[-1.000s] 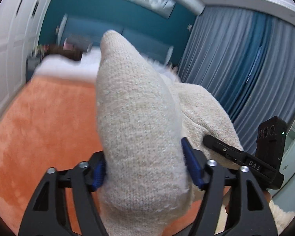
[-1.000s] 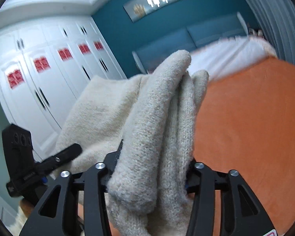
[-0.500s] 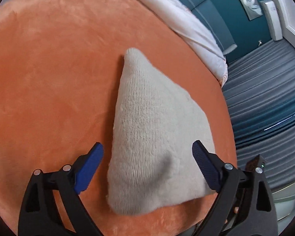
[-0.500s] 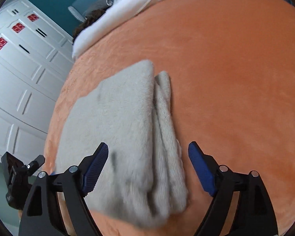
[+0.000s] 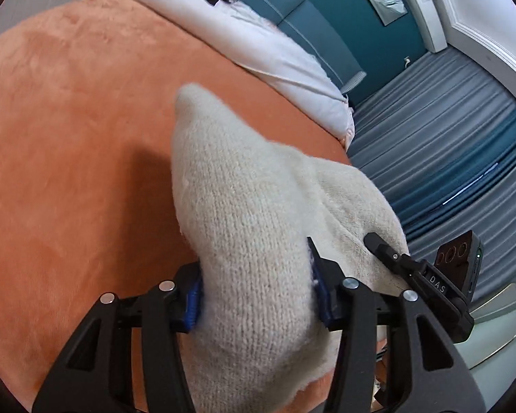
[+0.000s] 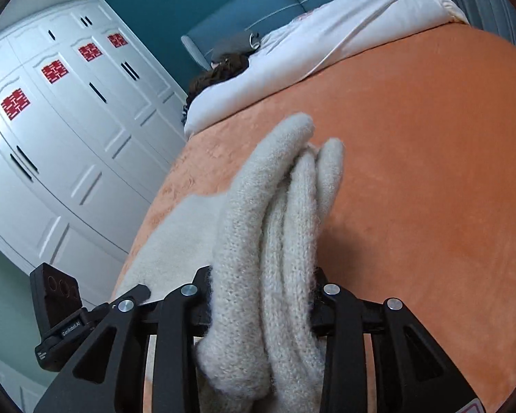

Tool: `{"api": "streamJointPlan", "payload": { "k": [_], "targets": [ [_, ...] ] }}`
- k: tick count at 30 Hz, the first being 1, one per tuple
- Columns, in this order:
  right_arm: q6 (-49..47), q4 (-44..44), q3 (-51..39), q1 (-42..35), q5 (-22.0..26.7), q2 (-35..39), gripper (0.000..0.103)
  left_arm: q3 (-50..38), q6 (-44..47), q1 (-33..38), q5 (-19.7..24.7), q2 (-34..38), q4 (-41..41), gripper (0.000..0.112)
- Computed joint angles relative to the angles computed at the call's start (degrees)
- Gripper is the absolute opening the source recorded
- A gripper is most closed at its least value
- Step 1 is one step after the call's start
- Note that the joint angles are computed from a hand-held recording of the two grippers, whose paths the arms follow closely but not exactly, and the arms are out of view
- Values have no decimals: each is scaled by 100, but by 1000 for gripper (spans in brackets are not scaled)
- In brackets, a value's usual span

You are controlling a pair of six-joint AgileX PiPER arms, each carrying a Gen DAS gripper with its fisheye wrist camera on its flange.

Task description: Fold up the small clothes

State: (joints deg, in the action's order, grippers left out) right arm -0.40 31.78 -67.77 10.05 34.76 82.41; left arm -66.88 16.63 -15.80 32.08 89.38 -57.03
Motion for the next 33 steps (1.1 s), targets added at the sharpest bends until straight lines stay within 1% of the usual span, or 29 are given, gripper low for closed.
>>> {"api": "streamJointPlan", "payload": {
  "k": [2,3,4,5,6,7,8,9,10,11,12,14,15,16,17,18,20,21,23,24,26,27,28,31,33],
  "targets": [
    [-223,8,261,-173,-58,319,40,49,-473,-153,-172,254,624,54],
    [-96,-83,318,-246,15,596,40,2,-987,-267,-158,462,1197,54],
    [260,-398,221,-312,266,948,40,-54,-1519,-380,-115,715,1770,54],
    [515,-605,316,-358,351,1072,37,66,-1943,-519,-302,788,2267,54],
    [609,-583,428,-393,206,967,37,200,-2224,-622,-570,632,2535,55],
    [701,-536,643,-388,-21,633,37,216,-2734,-722,-609,493,3026,55],
    [877,-719,788,-324,-140,251,37,135,-3260,-808,-482,343,3599,54],
    [1083,-1009,816,-199,-186,-11,36,79,-3726,-927,-417,213,4172,54],
    [1190,-1192,840,-58,-194,-267,34,72,-4160,-1079,-424,50,4745,54],
    [1295,-1337,882,104,-192,-465,33,-68,-4539,-1228,-315,-7,5318,56],
    [1415,-1519,825,270,-110,-465,32,-233,-4974,-1418,-57,-14,5891,58],
    [1961,-2496,845,759,62,-274,29,-498,-5886,-1870,446,208,6965,58],
    [2287,-3069,777,985,223,64,23,-636,-6083,-2013,691,368,7237,58],
    [2585,-3490,737,1109,320,346,19,-769,-6195,-2144,978,497,7451,58],
    [2931,-3889,764,1214,337,400,16,-828,-6410,-2310,1174,558,7719,58],
    [3133,-4073,738,1271,401,302,16,-658,-6540,-2411,1341,392,7862,58],
    [3236,-3965,640,1298,539,-38,18,-589,-6718,-2554,1503,291,8087,58],
    [3330,-3986,779,1345,590,-380,18,-528,-6760,-2612,1579,185,8114,58],
    [3477,-4146,857,1471,678,-534,18,-527,-6966,-2821,1785,105,8220,58],
    [3523,-4237,886,1542,703,-438,18,-573,-7080,-2971,1954,65,8289,58],
    [3558,-4274,932,1513,850,202,18,-622,-7272,-3222,2186,49,8429,58],
    [3366,-4080,980,1401,720,352,18,-659,-7312,-3317,2270,50,8442,58],
    [3404,-4055,1047,1354,631,274,18,-713,-7391,-3457,2410,45,8485,58],
    [3457,-3803,1019,1310,784,-294,20,-729,-7662,-3816,2715,-6,8748,59],
    [3841,-4086,1091,1555,921,-805,20,-695,-7793,-3955,2786,-74,8752,62]
  ]
}}
